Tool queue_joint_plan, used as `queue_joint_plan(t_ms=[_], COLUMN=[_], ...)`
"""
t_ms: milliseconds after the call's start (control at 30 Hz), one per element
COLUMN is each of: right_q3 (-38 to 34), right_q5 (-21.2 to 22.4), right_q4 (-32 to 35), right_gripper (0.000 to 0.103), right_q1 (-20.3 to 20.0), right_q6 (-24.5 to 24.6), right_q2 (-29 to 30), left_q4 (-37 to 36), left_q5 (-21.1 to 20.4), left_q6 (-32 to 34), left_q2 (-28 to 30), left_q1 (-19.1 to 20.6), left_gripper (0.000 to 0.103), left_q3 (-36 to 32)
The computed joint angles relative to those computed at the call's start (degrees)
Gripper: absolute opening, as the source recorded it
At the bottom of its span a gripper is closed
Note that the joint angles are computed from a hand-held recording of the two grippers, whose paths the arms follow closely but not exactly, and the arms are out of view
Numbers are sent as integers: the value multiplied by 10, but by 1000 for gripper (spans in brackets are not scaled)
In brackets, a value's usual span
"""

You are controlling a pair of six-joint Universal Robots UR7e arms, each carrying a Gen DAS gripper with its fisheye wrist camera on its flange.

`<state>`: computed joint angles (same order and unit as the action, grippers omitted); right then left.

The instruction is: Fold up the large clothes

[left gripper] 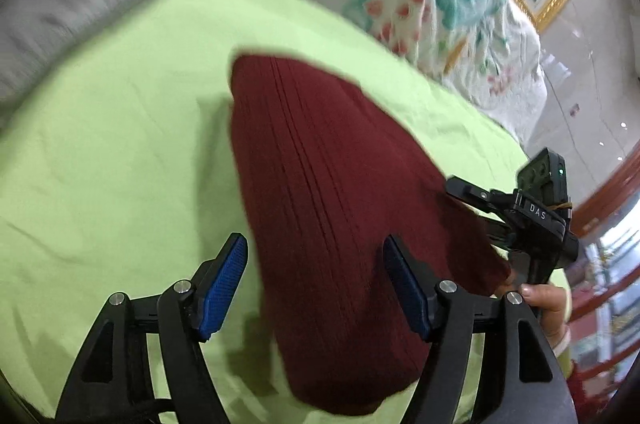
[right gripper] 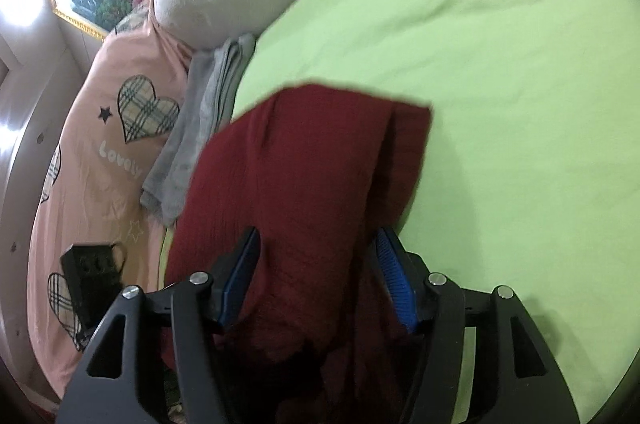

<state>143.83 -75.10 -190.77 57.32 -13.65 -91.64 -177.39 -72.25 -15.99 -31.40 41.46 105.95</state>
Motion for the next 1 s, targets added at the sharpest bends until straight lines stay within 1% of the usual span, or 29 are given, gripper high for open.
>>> queue_joint_plan(t_ms=[33,67,100,133,167,200,233,267,300,333,367,433,467,533,567,600,633,667,733,800,867,933,1000], right_q3=[-1,-5,-10,-19,-27,-37,-43,-52,-54,-49,-43,-20,-14,-16,-21,-23,-22,-21,-15,-3,14,39,60], right_q5=[-2,-7,-15,-32,-45,-62,-73,-97,-110,-106,-91,-46,-48,-67,-79,-71,-58,-60,-65,-69,-71,-60,-52], right_q4=[-2,-4,-5,1,5,12,19,28,20,5,-3,-25,-30,-20,-8,-2,0,-3,-10,-20,-31,-38,-37], right_gripper=[61,61,61,61,59,54,39,29,24,19,15,13,7,7,7,8,12,16,18,21,29,30,32], right_q1=[2,8,14,25,32,42,48,61,69,72,68,47,41,35,29,20,13,14,20,29,36,36,35], right_q6=[-1,-1,1,3,6,8,8,7,3,-2,-5,-9,-7,-1,1,1,5,10,10,4,-2,-13,-22], right_q2=[-5,-3,0,7,16,27,34,45,51,48,40,12,4,3,9,12,15,16,8,-7,-27,-54,-76], left_q4=[-28,-52,-72,-77,-74,-66,-56,-46,-43,-38,-33,-29,-24,-1,9,10,9,8,7,0,-11,-32,-51], left_q5=[5,0,-12,-24,-30,-30,-33,-39,-36,-30,-27,-39,-42,-26,-8,15,28,35,43,38,30,46,60], left_q6=[5,11,20,30,38,47,52,56,64,70,75,87,92,104,112,118,121,124,119,104,93,81,69], left_q2=[-6,-11,-14,-15,-15,-13,-9,-4,2,5,5,6,9,19,27,34,38,39,31,16,0,-17,-32], left_q1=[-4,-4,-3,-1,0,-1,-2,-1,-4,-6,-9,-11,-12,-21,-28,-37,-41,-45,-49,-49,-49,-58,-69], left_gripper=[69,69,64,62,57,50,47,45,45,45,45,45,45,44,44,44,44,45,45,46,48,49,53], left_q3=[12,20,26,26,25,22,19,13,8,6,5,2,-2,-12,-18,-19,-19,-17,-9,6,25,58,92])
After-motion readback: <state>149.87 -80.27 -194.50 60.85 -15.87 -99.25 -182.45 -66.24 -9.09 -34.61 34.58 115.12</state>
